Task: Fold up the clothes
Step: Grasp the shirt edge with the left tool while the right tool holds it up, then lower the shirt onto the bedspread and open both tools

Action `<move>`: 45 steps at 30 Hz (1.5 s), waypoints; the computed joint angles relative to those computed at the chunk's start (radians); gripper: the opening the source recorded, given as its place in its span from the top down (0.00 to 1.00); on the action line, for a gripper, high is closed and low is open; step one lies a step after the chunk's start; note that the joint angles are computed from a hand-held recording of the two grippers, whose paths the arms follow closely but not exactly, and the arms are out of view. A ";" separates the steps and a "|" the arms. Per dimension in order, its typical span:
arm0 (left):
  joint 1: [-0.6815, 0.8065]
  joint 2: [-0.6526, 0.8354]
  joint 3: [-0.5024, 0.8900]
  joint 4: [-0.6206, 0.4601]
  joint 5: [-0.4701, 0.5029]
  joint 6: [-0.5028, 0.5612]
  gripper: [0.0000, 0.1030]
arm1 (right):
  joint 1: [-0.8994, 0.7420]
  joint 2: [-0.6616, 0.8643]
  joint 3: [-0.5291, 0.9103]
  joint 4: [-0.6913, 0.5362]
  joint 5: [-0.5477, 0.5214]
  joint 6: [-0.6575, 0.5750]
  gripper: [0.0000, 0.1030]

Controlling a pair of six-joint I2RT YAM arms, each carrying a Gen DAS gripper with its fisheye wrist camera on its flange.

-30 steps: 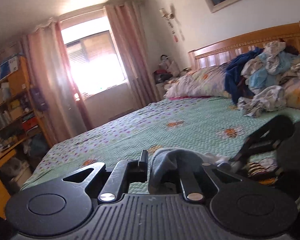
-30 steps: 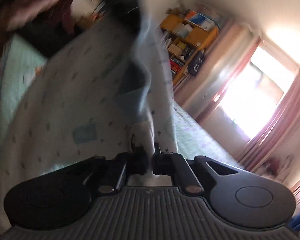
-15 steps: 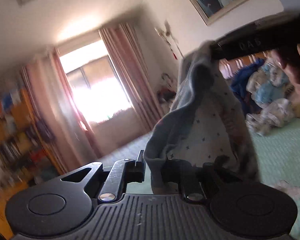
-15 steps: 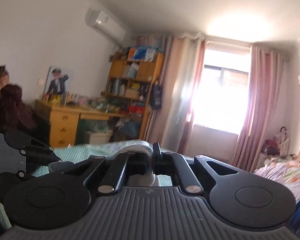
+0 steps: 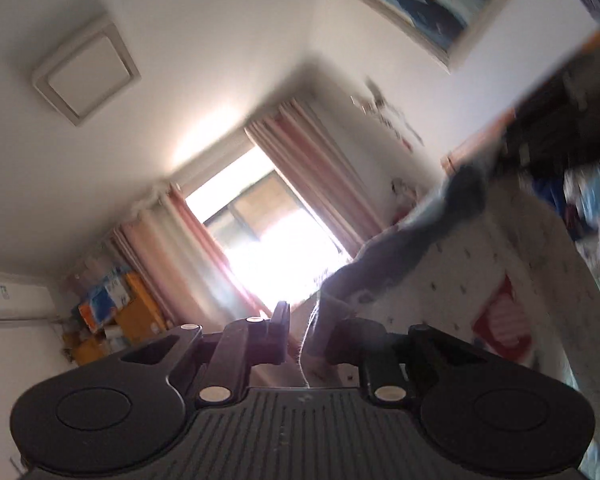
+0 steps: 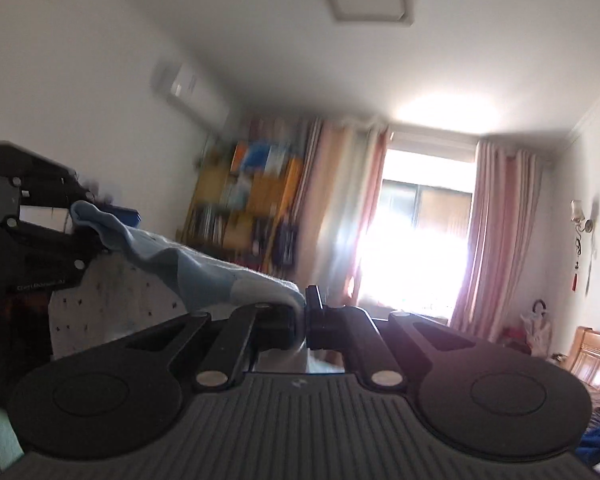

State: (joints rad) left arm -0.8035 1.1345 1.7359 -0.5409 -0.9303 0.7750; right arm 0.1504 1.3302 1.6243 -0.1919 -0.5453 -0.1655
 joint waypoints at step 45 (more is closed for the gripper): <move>0.941 0.744 -0.265 0.120 0.837 -0.623 0.39 | -0.013 0.726 -0.089 0.037 0.121 0.378 0.35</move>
